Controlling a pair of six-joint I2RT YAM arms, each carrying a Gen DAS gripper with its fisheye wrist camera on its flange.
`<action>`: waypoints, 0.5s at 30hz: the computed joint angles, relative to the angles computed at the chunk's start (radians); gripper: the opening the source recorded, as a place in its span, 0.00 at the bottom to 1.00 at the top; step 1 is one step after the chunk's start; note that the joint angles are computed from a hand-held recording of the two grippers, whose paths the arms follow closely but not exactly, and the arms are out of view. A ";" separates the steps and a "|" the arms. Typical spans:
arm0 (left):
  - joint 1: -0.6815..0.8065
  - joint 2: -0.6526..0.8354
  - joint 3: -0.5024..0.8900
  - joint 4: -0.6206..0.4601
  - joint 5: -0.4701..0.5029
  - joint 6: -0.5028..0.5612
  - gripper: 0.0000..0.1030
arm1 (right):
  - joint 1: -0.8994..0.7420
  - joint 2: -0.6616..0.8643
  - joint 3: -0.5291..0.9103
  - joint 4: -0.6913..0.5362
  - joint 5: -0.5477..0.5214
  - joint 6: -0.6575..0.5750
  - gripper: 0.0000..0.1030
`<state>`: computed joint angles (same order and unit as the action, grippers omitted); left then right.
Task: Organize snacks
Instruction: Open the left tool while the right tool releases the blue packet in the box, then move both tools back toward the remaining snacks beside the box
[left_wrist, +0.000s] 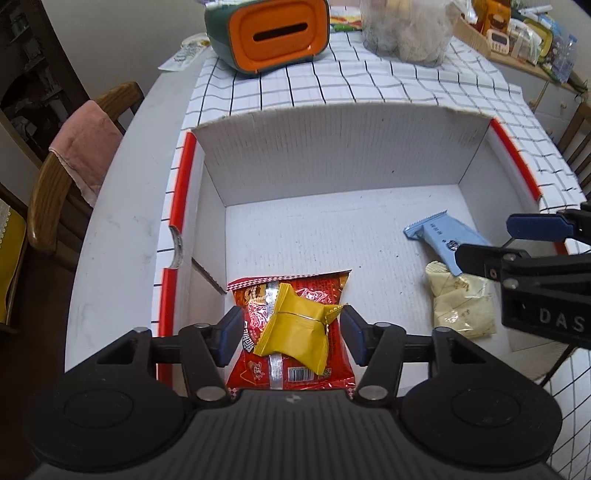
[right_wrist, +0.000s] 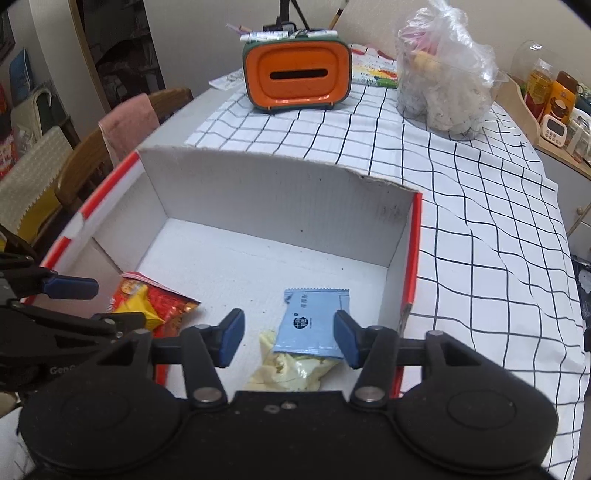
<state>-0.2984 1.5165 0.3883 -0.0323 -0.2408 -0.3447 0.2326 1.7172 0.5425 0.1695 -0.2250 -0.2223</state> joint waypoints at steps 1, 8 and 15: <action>0.000 -0.025 -0.009 -0.006 0.001 -0.002 0.59 | -0.003 -0.022 -0.013 -0.002 -0.006 0.003 0.60; -0.037 -0.259 -0.075 -0.124 -0.014 -0.026 0.68 | -0.032 -0.224 -0.103 -0.074 -0.051 0.004 0.72; -0.109 -0.537 -0.123 -0.314 -0.039 -0.077 0.74 | -0.065 -0.473 -0.187 -0.206 -0.096 -0.002 0.79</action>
<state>-0.4076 0.9793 0.2657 -0.3465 -0.2803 -0.4222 0.1674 1.2437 0.3559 -0.0367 -0.3211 -0.2241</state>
